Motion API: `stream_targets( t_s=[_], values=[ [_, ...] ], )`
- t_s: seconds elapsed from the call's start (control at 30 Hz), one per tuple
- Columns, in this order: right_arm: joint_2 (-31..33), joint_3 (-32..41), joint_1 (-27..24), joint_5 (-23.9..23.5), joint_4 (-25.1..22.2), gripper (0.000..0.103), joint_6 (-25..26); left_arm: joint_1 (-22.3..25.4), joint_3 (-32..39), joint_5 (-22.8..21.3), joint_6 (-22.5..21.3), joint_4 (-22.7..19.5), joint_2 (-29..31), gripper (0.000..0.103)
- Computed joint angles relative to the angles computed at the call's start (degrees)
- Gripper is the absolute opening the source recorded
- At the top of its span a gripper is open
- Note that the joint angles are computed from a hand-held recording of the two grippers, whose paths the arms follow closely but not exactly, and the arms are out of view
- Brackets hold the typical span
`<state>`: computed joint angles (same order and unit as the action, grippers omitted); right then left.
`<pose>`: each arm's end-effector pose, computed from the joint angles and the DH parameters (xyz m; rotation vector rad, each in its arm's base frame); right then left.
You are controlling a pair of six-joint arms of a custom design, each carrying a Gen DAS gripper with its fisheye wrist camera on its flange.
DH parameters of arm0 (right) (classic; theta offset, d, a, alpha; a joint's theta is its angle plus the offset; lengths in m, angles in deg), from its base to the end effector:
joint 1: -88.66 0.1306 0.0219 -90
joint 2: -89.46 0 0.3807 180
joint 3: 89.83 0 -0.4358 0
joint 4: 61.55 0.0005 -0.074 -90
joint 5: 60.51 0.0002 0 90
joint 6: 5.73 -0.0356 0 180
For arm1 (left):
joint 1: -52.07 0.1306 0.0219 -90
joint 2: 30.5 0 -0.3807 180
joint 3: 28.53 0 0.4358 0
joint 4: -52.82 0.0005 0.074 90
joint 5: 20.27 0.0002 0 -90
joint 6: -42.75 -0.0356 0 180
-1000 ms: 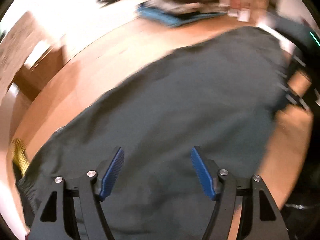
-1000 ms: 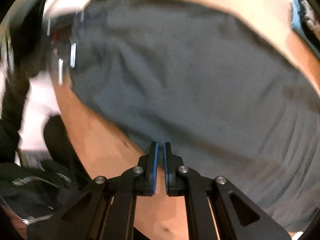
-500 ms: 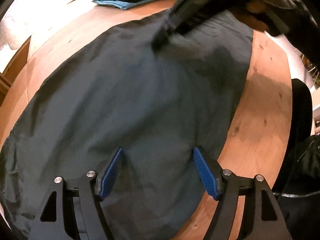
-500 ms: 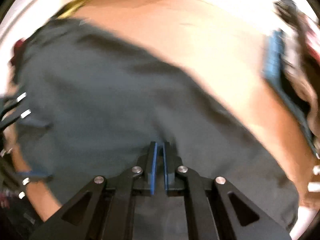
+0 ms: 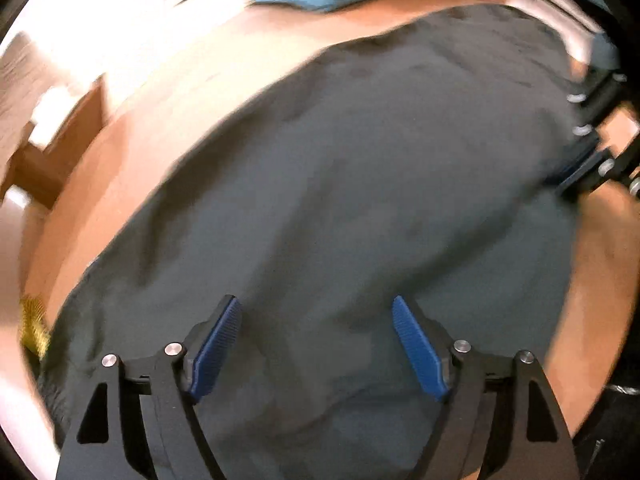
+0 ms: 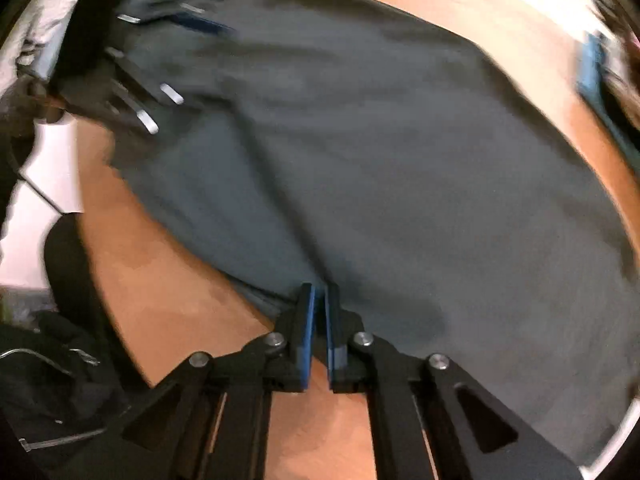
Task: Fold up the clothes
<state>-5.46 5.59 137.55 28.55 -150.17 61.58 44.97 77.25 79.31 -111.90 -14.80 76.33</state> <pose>0.2893 0.3316 0.4808 -0.6776 2.9006 0.1986 0.6019 -0.0814 0.3853 1.6382 2.1915 0.0471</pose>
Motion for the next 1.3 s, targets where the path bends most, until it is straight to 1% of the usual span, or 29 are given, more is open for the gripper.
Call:
stream_targets(
  t_s=[0.03,0.07,0.13,0.2,0.27,0.33,0.37,0.43,0.47,0.5,0.53,0.57,0.63,0.67,0.7,0.73,0.77,0.8,0.83,0.9,0.97,1.0,1.03,1.07,1.1,1.13,1.17,1.23,1.3],
  values=[
    [-1.0,-0.1,0.1,2.7,-0.5,0.008,-0.3,0.6,0.5,-0.7,0.9,1.0,0.1,0.07],
    [-2.7,-0.6,-0.2,3.2,0.4,0.01,-1.0,1.4,1.6,-0.1,1.8,0.5,0.4,0.067],
    [-5.1,-1.4,-0.5,-1.0,3.1,0.01,-1.9,2.9,5.4,3.8,3.6,-4.9,1.6,0.067],
    [-6.1,-2.3,0.2,-4.5,4.9,0.01,-1.9,2.6,5.1,7.3,3.4,-6.9,0.7,0.067],
    [-6.0,-3.1,0.9,-7.3,5.8,0.01,-1.4,1.9,3.9,9.7,0.2,-9.4,-0.5,0.067],
    [-3.6,-2.8,0.4,-7.0,5.7,0.01,0.1,0.9,2.2,11.1,-4.1,-12.9,-1.9,0.068],
    [-3.3,-3.3,0.3,-6.6,5.7,0.01,0.0,0.5,1.0,11.0,-5.8,-13.3,-2.5,0.068],
    [-2.9,-4.5,-0.7,-7.5,6.3,0.01,-0.9,-0.7,-1.0,8.8,-7.0,-11.2,-2.9,0.068],
    [-2.2,-4.5,-0.4,-7.3,6.7,0.006,-1.3,-0.6,-1.3,7.6,-7.1,-11.0,-3.3,0.068],
    [-2.9,-5.3,-0.9,-7.8,6.9,0.006,-0.9,-0.6,-2.0,5.8,-7.1,-9.1,-3.7,0.069],
    [-3.7,-6.1,-1.4,-8.4,6.8,0.006,-0.5,-0.7,-3.3,3.2,-6.8,-5.3,-3.9,0.069],
    [-5.0,-7.0,-2.1,-9.1,6.0,0.006,-0.2,-0.3,-3.5,2.1,-6.7,-2.6,-3.5,0.078],
    [-7.2,-8.2,-3.1,-9.1,4.8,0.007,-0.2,1.7,0.1,0.6,-3.4,-0.9,-0.8,0.075],
    [-8.4,-8.8,-3.7,-9.3,4.8,0.007,-0.3,2.7,2.3,-0.9,-1.1,-0.4,0.9,0.066],
    [-10.4,-10.0,-4.7,-10.4,6.1,0.008,-0.7,4.0,5.4,-0.5,1.1,-1.6,2.7,0.065],
    [-13.2,-11.1,-6.1,-10.7,6.6,0.01,-0.7,5.6,8.7,1.7,2.7,-3.9,4.3,0.065],
    [-14.6,-11.8,-6.8,-9.1,8.3,0.021,-1.5,6.9,10.7,3.4,3.7,-5.0,5.1,0.066],
    [-15.1,-12.0,-7.1,-6.6,9.1,0.034,-1.8,8.0,12.1,4.5,4.5,-5.0,5.6,0.066],
    [-15.3,-12.0,-7.1,-4.4,9.9,0.039,-2.4,8.9,12.6,5.0,5.1,-4.3,5.7,0.066],
    [-12.7,-10.9,-5.4,-1.8,11.5,0.04,-5.1,10.3,14.1,5.9,5.9,-4.7,6.8,0.066],
    [-10.3,-11.9,-4.9,-1.9,12.4,0.04,-6.0,10.8,15.1,4.7,6.2,-5.9,7.7,0.066],
    [-10.1,-12.9,-4.9,-1.5,11.3,0.041,-6.2,10.9,15.3,3.8,6.2,-6.3,8.0,0.066],
    [-12.5,-14.8,-5.0,-1.4,10.4,0.04,-5.6,10.7,14.7,2.1,6.3,-5.2,8.1,0.066],
    [-13.5,-15.2,-4.9,-0.9,9.7,0.04,-5.2,10.3,13.3,-0.8,6.4,-2.5,8.2,0.066],
    [-14.8,-15.7,-5.2,-0.7,8.2,0.04,-5.9,10.1,12.6,-4.0,7.1,-0.1,8.7,0.066],
    [-17.9,-17.4,-5.6,-0.5,8.6,0.04,-7.4,10.2,12.8,-5.1,8.6,0.9,9.3,0.07],
    [-21.8,-19.3,-6.3,-0.1,8.9,0.04,-9.6,10.6,13.6,-3.3,10.2,0.1,9.6,0.066],
    [-29.6,-22.3,-8.2,1.0,8.5,0.04,-13.8,11.1,14.7,0.5,12.7,-1.7,9.3,0.066],
    [-38.0,-24.3,-12.2,5.4,2.8,0.04,-18.3,10.0,10.6,3.0,12.4,0.6,5.6,0.066]
  ],
)
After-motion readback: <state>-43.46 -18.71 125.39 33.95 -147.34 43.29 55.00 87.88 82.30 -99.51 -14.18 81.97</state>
